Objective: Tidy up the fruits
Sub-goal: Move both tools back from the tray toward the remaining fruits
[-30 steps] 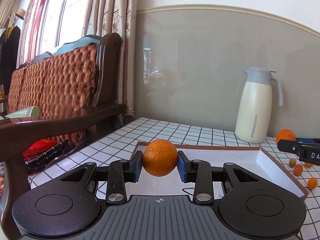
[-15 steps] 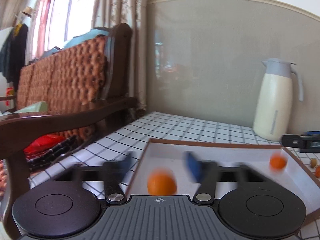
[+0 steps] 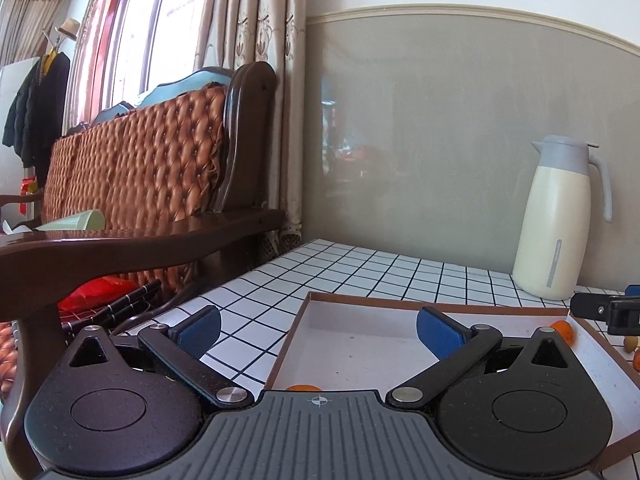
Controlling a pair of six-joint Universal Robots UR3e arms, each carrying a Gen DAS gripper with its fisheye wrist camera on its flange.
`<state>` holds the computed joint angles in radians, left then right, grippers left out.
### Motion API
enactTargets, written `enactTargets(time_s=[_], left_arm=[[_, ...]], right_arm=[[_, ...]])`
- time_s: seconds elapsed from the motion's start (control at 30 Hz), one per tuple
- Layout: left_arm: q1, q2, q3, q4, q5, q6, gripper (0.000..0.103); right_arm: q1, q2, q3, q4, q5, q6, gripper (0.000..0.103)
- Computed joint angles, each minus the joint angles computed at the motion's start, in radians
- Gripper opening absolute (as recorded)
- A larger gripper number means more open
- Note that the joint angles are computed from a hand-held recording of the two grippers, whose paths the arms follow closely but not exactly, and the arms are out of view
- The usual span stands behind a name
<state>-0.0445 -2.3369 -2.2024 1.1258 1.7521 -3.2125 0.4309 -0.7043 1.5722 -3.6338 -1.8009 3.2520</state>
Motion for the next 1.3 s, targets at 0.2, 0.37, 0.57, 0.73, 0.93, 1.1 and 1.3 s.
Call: enactTargets(time_s=[0.2,0.37,0.57,0.73,0.93,1.1,1.3], left_arm=[[-0.005,0.003,-0.002,-0.002,0.001,0.004,0.103],[-0.010,0.019,-0.051,0.042,0.009,-0.002,0.103],[-0.094,0.042,-0.052,0.011,0.136,0.011,0.103],[-0.161,0.036,-0.052,0.092,0.212,0.011,0.103],[-0.227,0.045,-0.096,0.109,0.202,0.012,0.103],[-0.292,0.080,-0.138,0.080,0.212,-0.025,0.103],[-0.332,0.069,-0.137,0.088,0.172,-0.049,0.103]], right_arm=[[0.007,-0.004,0.003,-0.006,-0.001,-0.013,0.097],[0.025,-0.031,0.055,-0.064,-0.029,-0.037,0.097],[0.077,-0.044,0.140,-0.254,-0.129,-0.072,0.097],[0.092,-0.111,0.281,-0.293,-0.163,-0.030,0.097],[0.118,-0.159,0.409,-0.362,-0.211,-0.034,0.097],[0.121,-0.188,0.523,-0.439,-0.237,-0.019,0.097],[0.106,-0.215,0.652,-0.553,-0.288,-0.001,0.097]])
